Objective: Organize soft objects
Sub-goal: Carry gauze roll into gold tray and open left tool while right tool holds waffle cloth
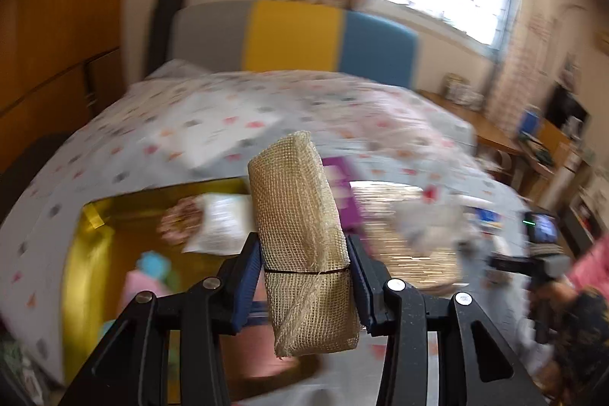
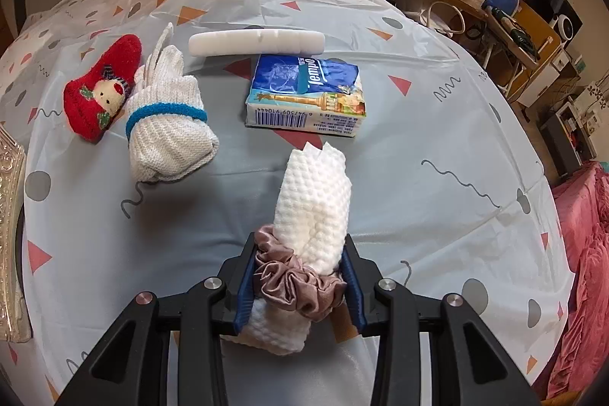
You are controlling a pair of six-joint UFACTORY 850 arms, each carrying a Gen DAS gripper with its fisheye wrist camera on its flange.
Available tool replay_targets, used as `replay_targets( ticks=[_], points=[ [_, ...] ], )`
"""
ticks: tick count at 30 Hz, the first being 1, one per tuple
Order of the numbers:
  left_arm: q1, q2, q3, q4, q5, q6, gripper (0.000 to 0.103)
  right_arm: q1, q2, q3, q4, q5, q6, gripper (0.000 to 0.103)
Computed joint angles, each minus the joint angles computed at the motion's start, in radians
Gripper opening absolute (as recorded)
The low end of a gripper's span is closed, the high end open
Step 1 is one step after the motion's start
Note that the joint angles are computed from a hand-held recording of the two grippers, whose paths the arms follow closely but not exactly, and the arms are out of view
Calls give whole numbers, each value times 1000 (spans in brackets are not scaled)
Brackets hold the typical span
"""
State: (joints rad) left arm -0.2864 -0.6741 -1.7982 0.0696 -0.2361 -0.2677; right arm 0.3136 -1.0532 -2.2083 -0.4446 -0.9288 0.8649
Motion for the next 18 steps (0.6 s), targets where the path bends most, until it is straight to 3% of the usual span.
replay_targets(
  ticks=[7,18],
  points=[
    [97,-114,-112,197,-140,-280,44,10,-14,-27,-19,-29,-6,39],
    [134,-367,-477,302,-366,-405,49,15,-16,-31,-36,-42,-9,39]
  ],
)
